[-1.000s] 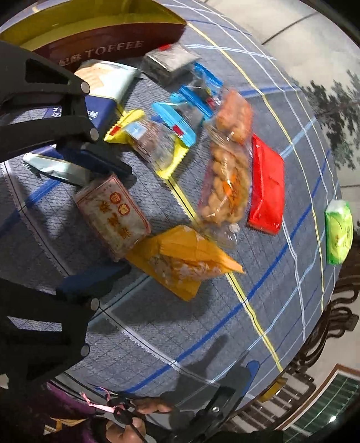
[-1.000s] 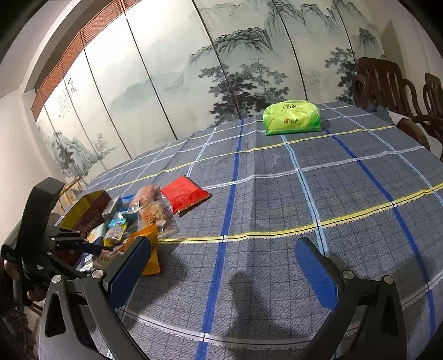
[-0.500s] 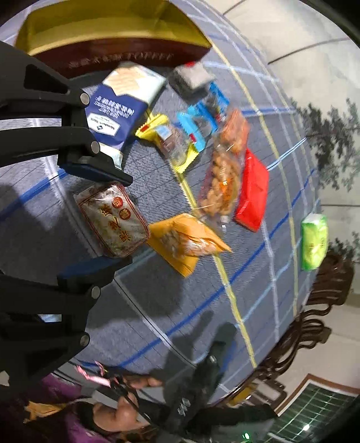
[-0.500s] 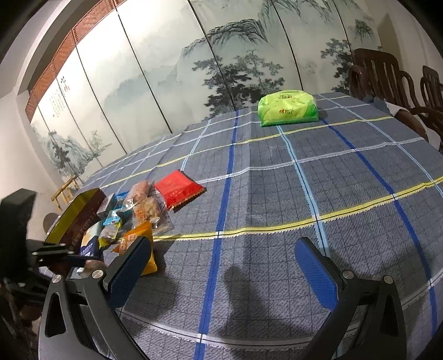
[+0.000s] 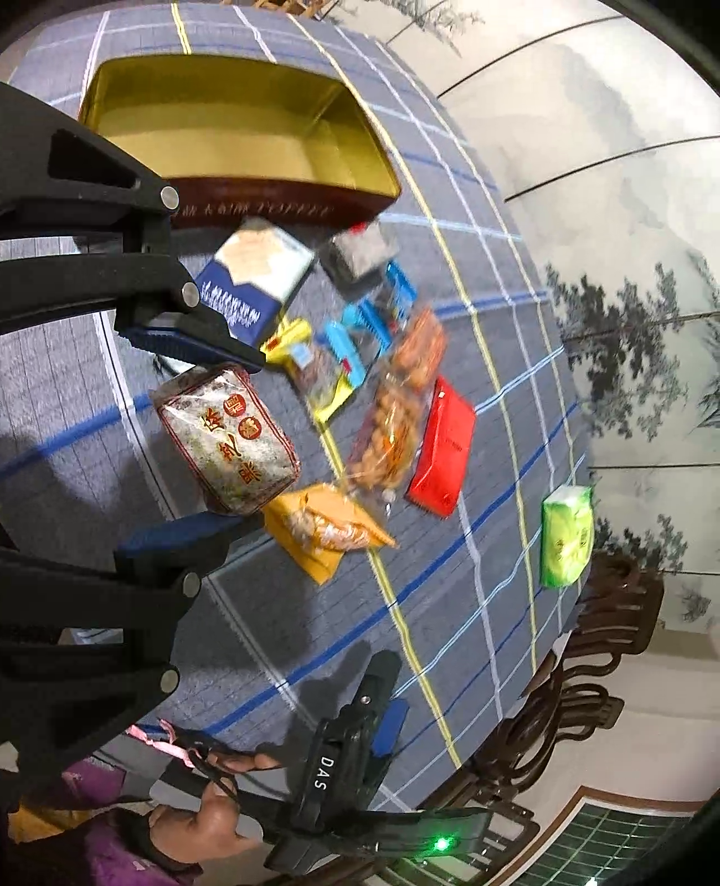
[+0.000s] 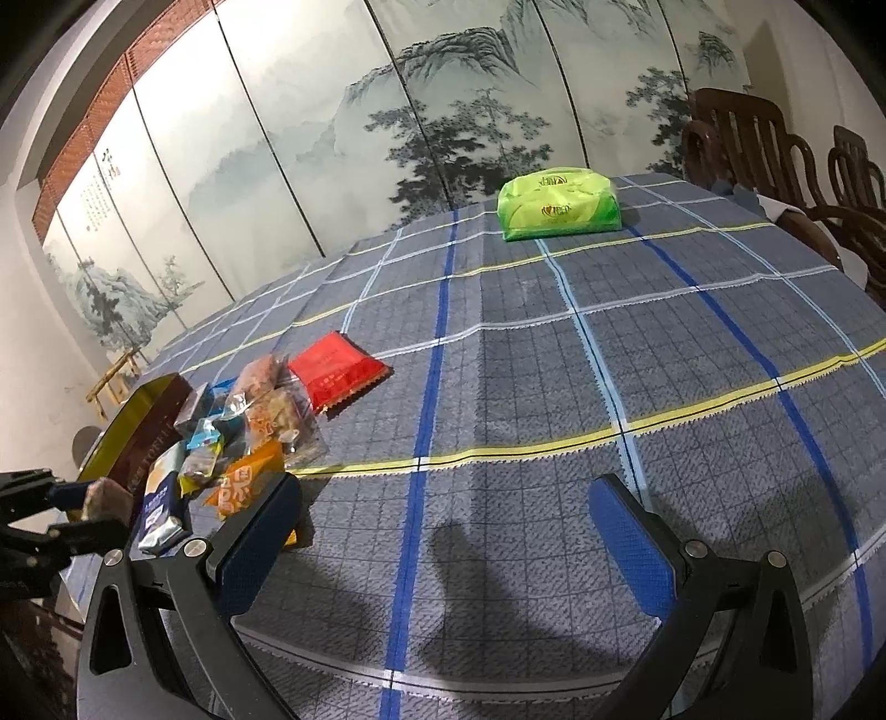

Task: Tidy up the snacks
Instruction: 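Carry the pastry packet into the gold tin and open the left gripper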

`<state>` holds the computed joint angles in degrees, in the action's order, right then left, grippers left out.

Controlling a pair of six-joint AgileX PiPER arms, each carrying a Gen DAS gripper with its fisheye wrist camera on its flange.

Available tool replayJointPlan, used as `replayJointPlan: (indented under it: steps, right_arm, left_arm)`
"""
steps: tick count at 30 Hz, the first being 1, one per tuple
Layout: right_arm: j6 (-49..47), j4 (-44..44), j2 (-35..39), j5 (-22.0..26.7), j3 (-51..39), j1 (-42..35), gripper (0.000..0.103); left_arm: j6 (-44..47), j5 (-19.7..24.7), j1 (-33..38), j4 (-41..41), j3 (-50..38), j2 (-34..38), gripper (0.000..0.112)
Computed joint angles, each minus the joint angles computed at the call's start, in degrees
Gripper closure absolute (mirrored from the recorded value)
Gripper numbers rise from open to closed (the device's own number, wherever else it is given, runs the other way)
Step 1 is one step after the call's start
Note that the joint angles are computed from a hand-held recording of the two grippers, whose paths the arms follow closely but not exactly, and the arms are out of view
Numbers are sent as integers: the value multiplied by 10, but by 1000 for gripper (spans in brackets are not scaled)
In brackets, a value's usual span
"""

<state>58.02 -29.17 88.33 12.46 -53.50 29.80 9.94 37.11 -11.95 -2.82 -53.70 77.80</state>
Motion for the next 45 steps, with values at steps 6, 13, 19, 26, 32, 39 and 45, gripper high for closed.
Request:
replayJointPlan:
  steps: [6, 13, 19, 26, 32, 39, 45]
  right_arm:
    - [-11, 13, 8, 20, -12, 1, 0]
    - [-30, 33, 19, 46, -28, 3, 0]
    - [-50, 52, 35, 75, -52, 6, 0]
    - [-64, 60, 53, 110, -76, 12, 0]
    - [-66, 57, 66, 140, -96, 19, 0]
    - [-58, 34, 78, 174, -115, 35, 0]
    - [-59, 8, 73, 178, -117, 59, 0]
  left_arm:
    - [4, 5, 19, 2, -5, -11, 67]
    - [26, 11, 63, -6, -19, -15, 67]
    - [73, 14, 125, -36, -32, -11, 67]
    - [123, 15, 192, -64, -52, 9, 67]
    - [140, 16, 249, -63, -97, 70, 67]
    - [96, 11, 299, -4, -196, 197, 67]
    - [40, 67, 317, 36, -319, 323, 67]
